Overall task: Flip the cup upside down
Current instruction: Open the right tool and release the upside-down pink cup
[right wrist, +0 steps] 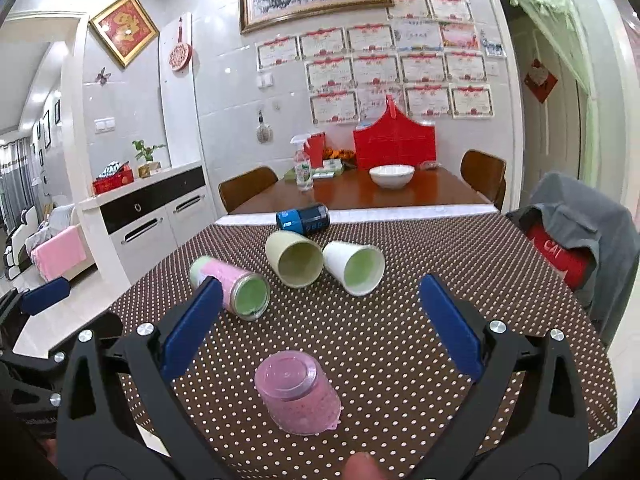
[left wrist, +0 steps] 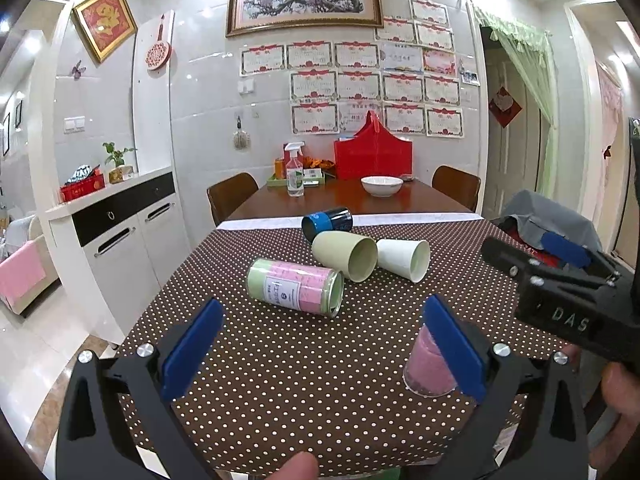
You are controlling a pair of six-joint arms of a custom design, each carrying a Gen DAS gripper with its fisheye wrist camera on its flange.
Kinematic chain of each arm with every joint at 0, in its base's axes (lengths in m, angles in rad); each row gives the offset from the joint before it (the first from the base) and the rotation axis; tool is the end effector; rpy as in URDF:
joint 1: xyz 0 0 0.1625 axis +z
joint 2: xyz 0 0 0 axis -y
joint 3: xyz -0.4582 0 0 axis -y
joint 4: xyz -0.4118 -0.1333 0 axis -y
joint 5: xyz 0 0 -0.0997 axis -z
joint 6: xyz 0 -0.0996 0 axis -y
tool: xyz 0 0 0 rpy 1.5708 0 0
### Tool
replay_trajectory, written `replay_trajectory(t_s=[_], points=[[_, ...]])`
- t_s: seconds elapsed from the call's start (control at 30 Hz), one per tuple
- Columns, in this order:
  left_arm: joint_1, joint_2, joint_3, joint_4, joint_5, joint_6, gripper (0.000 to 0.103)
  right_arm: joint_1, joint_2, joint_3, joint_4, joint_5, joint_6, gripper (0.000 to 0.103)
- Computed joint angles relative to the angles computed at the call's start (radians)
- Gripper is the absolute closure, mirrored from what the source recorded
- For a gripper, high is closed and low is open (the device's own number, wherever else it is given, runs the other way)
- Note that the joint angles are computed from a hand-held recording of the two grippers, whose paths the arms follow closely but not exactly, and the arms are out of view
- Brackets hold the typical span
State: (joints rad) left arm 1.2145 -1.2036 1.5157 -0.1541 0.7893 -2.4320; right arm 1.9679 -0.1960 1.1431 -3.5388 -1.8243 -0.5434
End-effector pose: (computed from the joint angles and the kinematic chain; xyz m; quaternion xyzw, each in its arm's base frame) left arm -0.0223 -0.6432 0.3541 0.1444 0.7314 -0.5399 0.3907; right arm 0.4187 -0.7182 -0.0479 0.3371 -0.7996 0.4753 0.1454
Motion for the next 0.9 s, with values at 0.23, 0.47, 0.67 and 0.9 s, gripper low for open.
replay_trajectory(t_s=[0.23,0.47,0.67,0.9], points=[[-0.027,-0.036,0.055,-0.065,-0.008,0.035,0.004,0.012,-0.034,0.037,-0.038,0.003,-0.001,0.006],[-0.052,-0.076,0.108,-0.145,-0.018,0.068,0.004,0.025,-0.06,0.086,-0.111,0.014,-0.029,0.006],[-0.073,-0.111,0.147,-0.209,-0.023,0.09,0.004,0.041,-0.073,0.12,-0.185,-0.003,-0.074,0.006],[-0.09,-0.134,0.177,-0.244,-0.026,0.1,0.004,0.047,-0.08,0.142,-0.222,-0.03,-0.082,0.006]])
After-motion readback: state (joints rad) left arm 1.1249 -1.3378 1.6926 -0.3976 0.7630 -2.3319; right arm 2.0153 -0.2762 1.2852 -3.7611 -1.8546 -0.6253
